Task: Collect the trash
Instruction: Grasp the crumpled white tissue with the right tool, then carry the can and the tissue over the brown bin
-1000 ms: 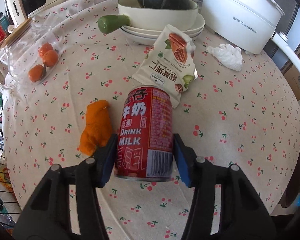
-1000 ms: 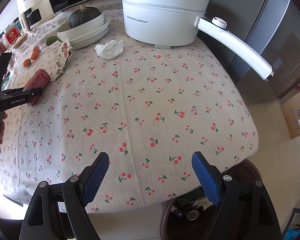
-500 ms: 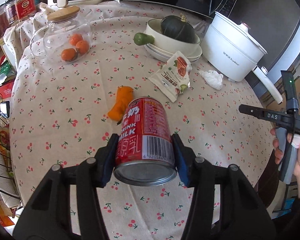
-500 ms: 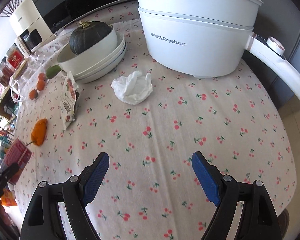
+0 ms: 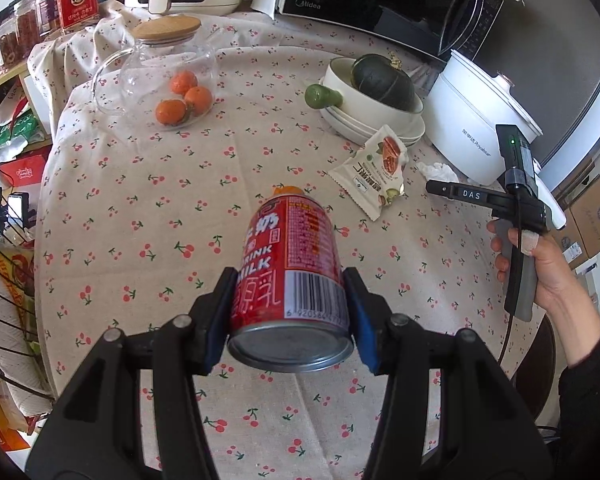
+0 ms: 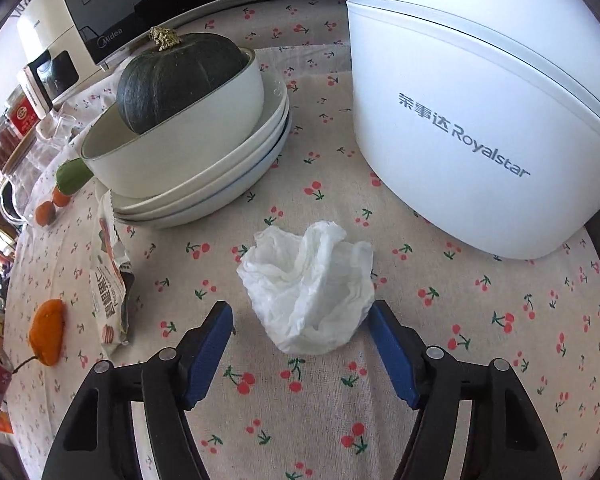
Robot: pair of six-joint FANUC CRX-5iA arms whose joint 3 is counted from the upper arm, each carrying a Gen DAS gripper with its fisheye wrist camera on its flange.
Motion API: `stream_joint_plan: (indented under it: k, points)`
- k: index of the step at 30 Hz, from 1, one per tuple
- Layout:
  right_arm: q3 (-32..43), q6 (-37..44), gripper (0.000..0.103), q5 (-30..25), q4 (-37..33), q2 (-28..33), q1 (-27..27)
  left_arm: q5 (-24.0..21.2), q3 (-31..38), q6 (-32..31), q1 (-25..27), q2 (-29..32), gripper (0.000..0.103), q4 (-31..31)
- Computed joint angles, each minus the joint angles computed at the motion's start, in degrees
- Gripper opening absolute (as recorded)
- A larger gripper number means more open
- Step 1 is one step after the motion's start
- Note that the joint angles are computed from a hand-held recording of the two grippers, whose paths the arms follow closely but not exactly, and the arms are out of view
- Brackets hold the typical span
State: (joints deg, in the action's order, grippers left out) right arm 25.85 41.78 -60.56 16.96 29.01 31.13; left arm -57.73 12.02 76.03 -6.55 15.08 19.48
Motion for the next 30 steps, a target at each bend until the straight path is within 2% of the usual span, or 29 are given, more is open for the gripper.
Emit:
stream_joint_plan:
  k: [2, 4, 11, 20, 27, 30]
  points:
    - [2.10, 0.89, 0.035, -2.05, 0.10, 1.21, 0.13, 0.01, -0.30, 0.06, 0.19, -0.07, 0.054, 0.93]
    - [2.62, 1.83, 0.018, -2.62, -1.15, 0.94, 0.10, 0.24, -0.68, 0.02, 0.13, -0.39, 0.054, 1.37]
    - [-6.15, 1.19, 0.014, -1.49, -0.81, -7.62, 3.01, 1.70, -2.75, -1.65, -0.44, -2.85, 0.054, 2.64]
    - [-20.26, -3.85, 0.014, -4.17, 4.47, -22.17, 10.87, 4.08, -6.93, -5.53, -3.34, -6.85, 0.054, 5.81]
    - [-30.56, -12.52, 0.014, -7.69, 9.89, -32.95, 18.16, 5.79, -10.61, -8.26, -6.53, -10.68, 0.054, 7.03]
    - [-35.74, -17.64, 0.014, -7.48, 11.67, -37.90, 21.26, 6.17, -11.89, -8.69, -7.82, -11.81, 0.054, 7.77]
